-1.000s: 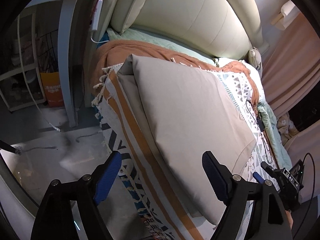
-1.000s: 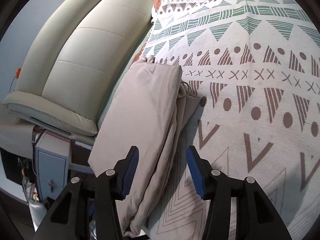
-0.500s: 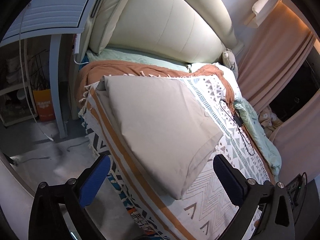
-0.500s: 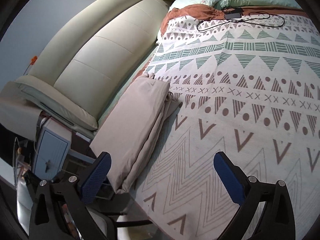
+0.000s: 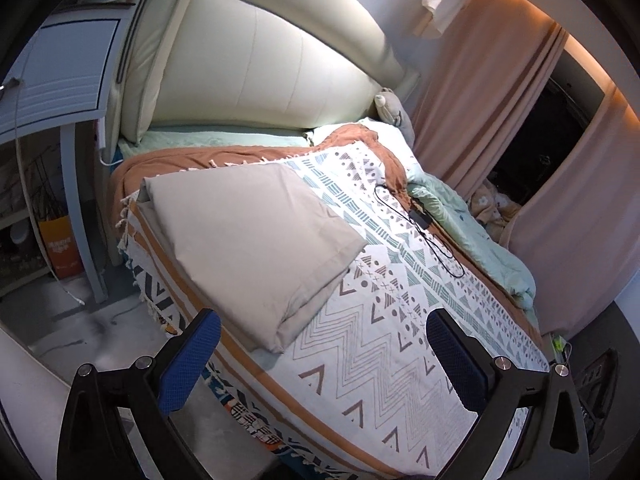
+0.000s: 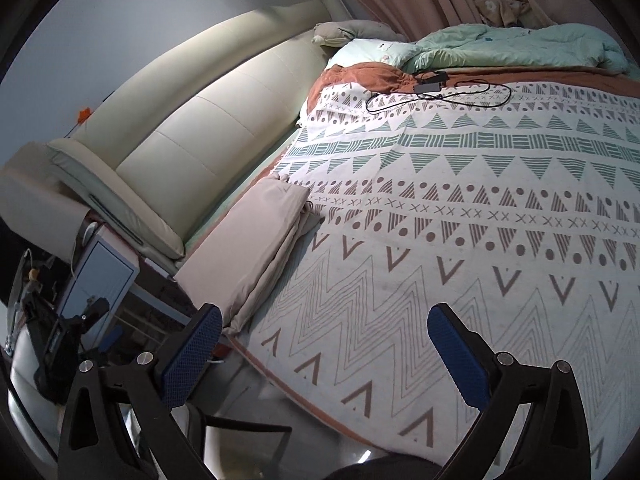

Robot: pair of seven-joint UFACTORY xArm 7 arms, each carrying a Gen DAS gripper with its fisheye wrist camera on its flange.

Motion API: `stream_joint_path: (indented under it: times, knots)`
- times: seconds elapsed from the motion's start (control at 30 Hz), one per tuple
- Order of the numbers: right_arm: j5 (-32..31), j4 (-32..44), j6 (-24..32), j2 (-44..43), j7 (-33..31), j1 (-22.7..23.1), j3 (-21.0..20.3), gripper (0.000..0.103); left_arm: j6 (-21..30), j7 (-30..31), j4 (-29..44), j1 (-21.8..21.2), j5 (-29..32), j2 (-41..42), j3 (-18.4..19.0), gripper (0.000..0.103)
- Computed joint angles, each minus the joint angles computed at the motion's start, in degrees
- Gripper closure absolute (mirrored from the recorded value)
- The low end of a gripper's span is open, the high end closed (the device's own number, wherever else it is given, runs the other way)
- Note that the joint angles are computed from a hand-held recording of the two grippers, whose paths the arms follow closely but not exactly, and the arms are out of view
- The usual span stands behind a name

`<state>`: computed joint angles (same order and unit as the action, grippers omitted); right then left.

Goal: Fold large clothes

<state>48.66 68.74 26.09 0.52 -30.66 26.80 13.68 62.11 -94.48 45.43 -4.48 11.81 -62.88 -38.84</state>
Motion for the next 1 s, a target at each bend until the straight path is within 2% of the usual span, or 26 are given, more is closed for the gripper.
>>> stream_joint_path:
  times: [0.07,0.23,0.57,0.83,1.0]
  knots:
    - [-0.7,-3.0,-0.6,-3.1,0.4,-0.1,-0.3,0.0,0.4,0.3,2.1,0.5,0.3,1.0,-1.4,0.0]
    - [1.8,-10.9,-1.4,-12.0,-2.4,1.1,-3.5,0.0,3.0,1.7,7.6,2.0,0.6,3.5,-5.1,0.0]
    - [1.6,-23.9,-6.1,-25.6,-4.5,5.9,-9.8,0.0,9.8,8.9,18.7,6.7,0.1,8.1,-13.0,0.0]
    - [-5.1,-34.2,-11.8,-35.3,-0.8,8.9,-11.0,0.0,10.2,13.9,22.6,10.3,-4.0,6.2,-17.9,0.0]
    - [-10.3,-39.2,-13.4,-41.0,4.0,8.1,-9.8,0.0,9.6,17.4,24.3,12.6,-7.1,3.7,-19.9,0.0]
